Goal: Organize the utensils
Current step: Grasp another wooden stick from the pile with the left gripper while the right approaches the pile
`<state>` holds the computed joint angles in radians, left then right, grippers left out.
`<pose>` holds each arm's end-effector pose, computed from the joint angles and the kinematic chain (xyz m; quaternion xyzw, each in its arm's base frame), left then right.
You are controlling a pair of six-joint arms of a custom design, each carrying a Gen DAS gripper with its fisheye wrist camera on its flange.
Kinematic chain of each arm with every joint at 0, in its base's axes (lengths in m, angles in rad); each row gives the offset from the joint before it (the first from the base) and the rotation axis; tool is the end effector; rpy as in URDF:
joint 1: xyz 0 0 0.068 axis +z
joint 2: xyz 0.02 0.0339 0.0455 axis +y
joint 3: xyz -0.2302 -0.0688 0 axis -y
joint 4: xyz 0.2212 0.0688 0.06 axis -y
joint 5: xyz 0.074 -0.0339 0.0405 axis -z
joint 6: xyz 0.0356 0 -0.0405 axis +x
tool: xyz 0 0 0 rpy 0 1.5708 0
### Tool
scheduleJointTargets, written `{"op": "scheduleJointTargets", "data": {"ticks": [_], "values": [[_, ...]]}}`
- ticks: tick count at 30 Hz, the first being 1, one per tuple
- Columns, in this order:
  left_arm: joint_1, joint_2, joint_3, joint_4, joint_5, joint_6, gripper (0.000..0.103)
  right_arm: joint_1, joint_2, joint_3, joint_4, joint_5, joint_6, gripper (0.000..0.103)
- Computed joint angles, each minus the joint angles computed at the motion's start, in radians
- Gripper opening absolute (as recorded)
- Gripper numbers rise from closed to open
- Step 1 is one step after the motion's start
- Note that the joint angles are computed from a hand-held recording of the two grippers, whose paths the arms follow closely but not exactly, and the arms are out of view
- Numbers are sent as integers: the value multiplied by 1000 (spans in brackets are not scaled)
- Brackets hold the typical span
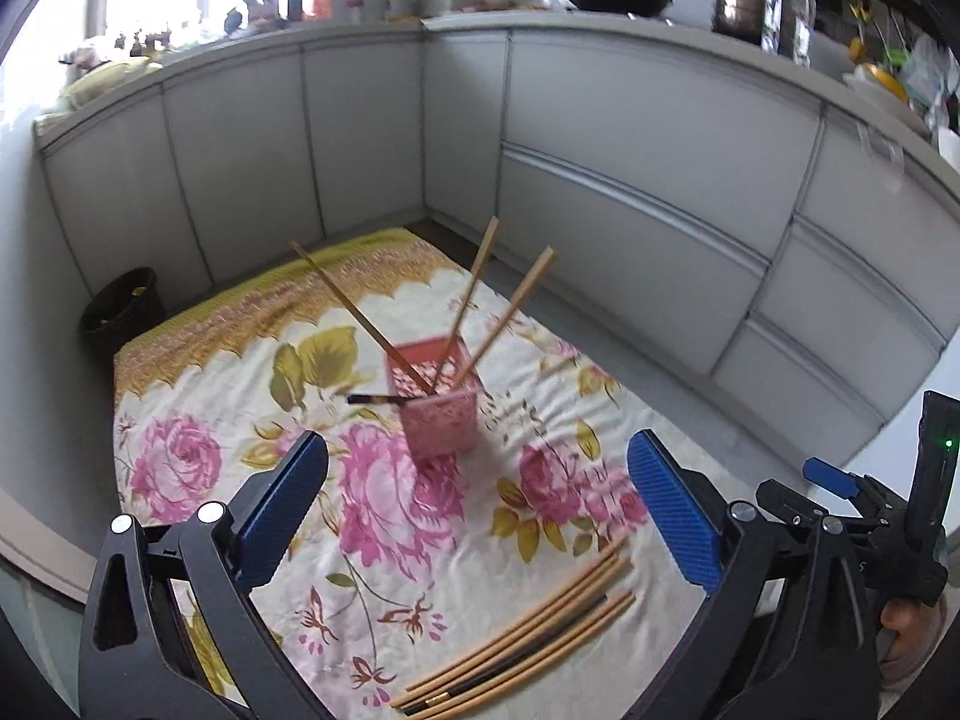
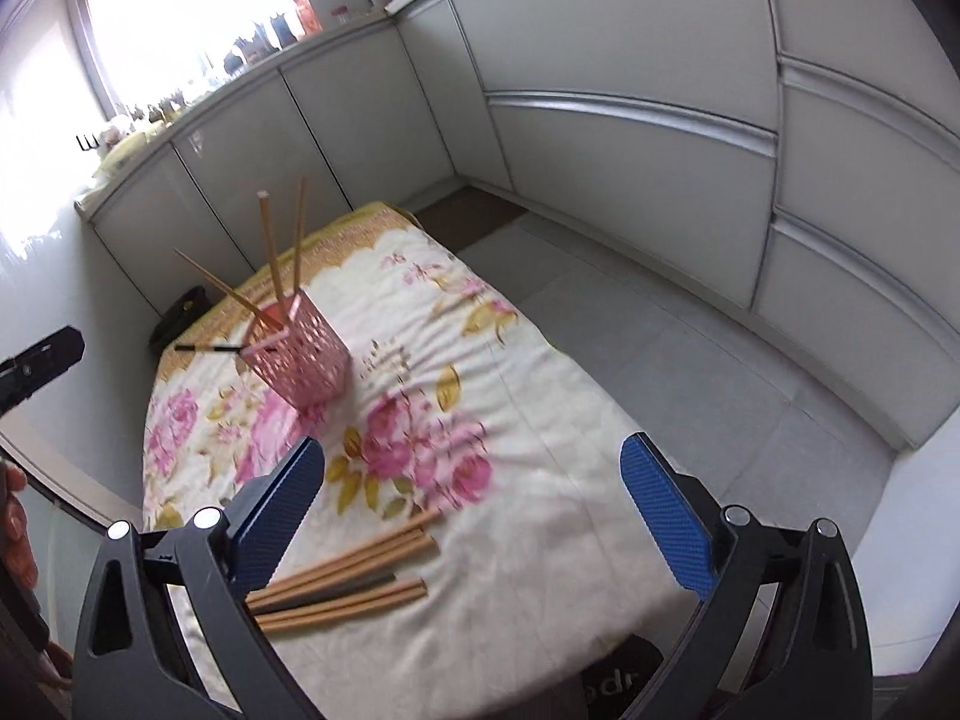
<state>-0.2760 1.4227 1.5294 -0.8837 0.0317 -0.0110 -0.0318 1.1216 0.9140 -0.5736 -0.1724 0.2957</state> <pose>0.2669 -0.0768 0.3476 0.1279 0.9133 -0.0697 0.3804 0.2264 -0.0011 0.2572 0.1172 0.9127 0.1292 0.3694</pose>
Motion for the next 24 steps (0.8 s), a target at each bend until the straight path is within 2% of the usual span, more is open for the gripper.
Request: {"op": "scheduleJointTargets", "data": {"ticks": [3,6,9,12,14,15,18,21,24], "values": [[-40,79,6,-32,16,30,96,-38,-34,-75,-14,6,-15,96],[-100,198,68,-91,13,89,96,-94,-22,-83,-33,-51,-37,96],[-159,344,165,-165,-3,140,96,-114,-55,-107,-31,-48,-63,96],[-203,503,299,-257,22,173,95,-86,-66,-111,-41,-24,-96,96],[-226,618,404,-327,35,188,86,-66,-83,-120,-45,-7,-122,96],[-233,683,479,-379,38,186,77,-63,-89,-122,-48,-7,-134,96],[-260,851,682,-503,17,176,70,-77,-102,-125,-58,-25,-160,96],[-277,978,831,-590,-14,176,70,-118,-97,-122,-69,-59,-174,96],[-275,1052,919,-633,-13,175,69,-155,-85,-117,-80,-91,-185,96]]}}
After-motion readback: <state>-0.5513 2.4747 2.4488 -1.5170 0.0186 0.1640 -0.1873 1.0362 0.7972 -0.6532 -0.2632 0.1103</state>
